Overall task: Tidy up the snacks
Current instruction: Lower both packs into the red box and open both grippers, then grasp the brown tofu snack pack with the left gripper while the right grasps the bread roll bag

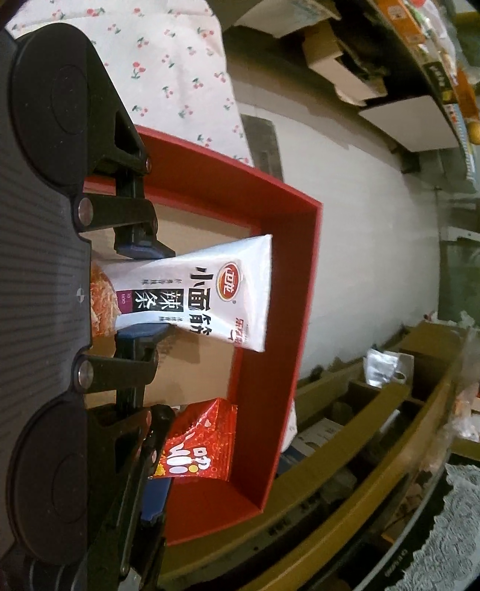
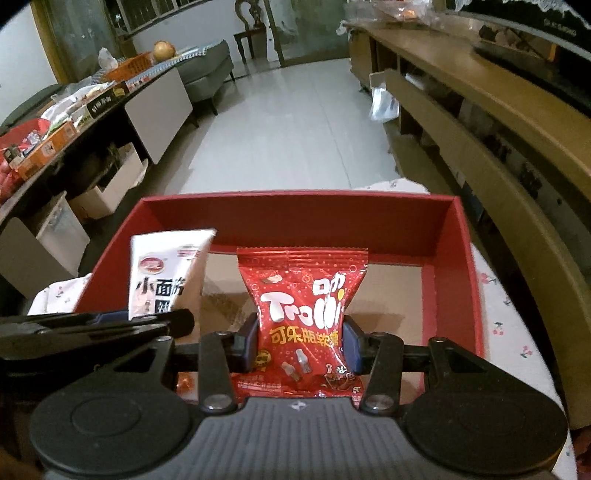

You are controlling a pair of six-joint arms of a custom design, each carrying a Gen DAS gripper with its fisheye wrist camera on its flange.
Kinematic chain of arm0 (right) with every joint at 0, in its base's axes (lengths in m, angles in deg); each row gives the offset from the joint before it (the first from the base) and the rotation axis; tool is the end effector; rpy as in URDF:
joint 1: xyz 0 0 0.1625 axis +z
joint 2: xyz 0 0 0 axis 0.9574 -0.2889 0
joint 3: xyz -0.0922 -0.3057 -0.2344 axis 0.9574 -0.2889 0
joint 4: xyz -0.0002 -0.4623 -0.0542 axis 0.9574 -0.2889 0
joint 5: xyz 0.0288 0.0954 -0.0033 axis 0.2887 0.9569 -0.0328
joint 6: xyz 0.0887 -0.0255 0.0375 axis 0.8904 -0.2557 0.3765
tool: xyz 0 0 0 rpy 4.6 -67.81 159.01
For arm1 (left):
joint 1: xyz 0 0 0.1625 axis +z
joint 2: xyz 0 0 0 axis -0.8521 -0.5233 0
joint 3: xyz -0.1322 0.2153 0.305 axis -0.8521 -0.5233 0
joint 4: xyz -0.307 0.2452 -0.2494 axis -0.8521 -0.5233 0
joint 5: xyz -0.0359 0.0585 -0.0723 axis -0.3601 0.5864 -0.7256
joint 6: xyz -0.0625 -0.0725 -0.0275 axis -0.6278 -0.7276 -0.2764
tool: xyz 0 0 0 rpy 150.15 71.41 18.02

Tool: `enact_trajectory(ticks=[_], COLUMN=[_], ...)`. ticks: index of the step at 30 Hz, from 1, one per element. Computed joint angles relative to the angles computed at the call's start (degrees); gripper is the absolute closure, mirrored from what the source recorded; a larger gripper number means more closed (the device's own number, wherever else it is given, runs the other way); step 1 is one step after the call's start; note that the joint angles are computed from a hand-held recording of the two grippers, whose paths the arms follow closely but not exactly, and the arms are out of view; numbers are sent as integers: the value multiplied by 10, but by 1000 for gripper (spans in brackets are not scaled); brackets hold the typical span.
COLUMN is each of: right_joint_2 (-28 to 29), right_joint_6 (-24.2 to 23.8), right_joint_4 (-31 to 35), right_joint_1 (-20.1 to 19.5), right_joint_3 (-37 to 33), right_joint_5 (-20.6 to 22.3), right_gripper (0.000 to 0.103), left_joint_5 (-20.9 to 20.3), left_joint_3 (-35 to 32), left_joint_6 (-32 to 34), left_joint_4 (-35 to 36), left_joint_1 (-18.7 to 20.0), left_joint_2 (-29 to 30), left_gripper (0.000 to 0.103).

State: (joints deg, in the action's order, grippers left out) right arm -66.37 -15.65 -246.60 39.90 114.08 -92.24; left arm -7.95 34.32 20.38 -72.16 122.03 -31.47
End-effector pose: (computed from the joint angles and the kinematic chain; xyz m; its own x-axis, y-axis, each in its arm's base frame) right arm 0.3698 -0.6314 -0.0523 -0.7647 -0.4446 0.4665 -0.5928 0.7692 -0.2387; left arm -0.0383 -0.5673 0.2775 -0.7169 -0.3293 -0.6144 0.1853 0.7597 -0.6233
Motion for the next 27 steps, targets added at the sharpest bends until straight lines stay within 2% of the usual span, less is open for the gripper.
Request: enact_trajectory(ticks=[3,11,18,22,27], right_joint_2=[9,9,-16,-44,-87], right_joint_6=[-2,-6,-1,-5,20], right_joint_4=[3,0,-10,-15,0], right_joint_1=[-2,1,21,36,48], right_joint_3=[-8,-10,17,54,107], right_joint_5=[-2,-17,-26,-27,-5], right_gripper=[32,31,29,25,18], left_joint_5=[-1,3,13,15,8], left_joint_3=[-1,-1,21,44,81], left_joint_6=[-3,-12,-38,-67,-123], left_joint_4=[7,22,53,93,156], left_joint_1=[5,1,-23,-38,-60], left_joint_2=[0,-11,-56,-100,-172], left_gripper=[60,33,24,20,18])
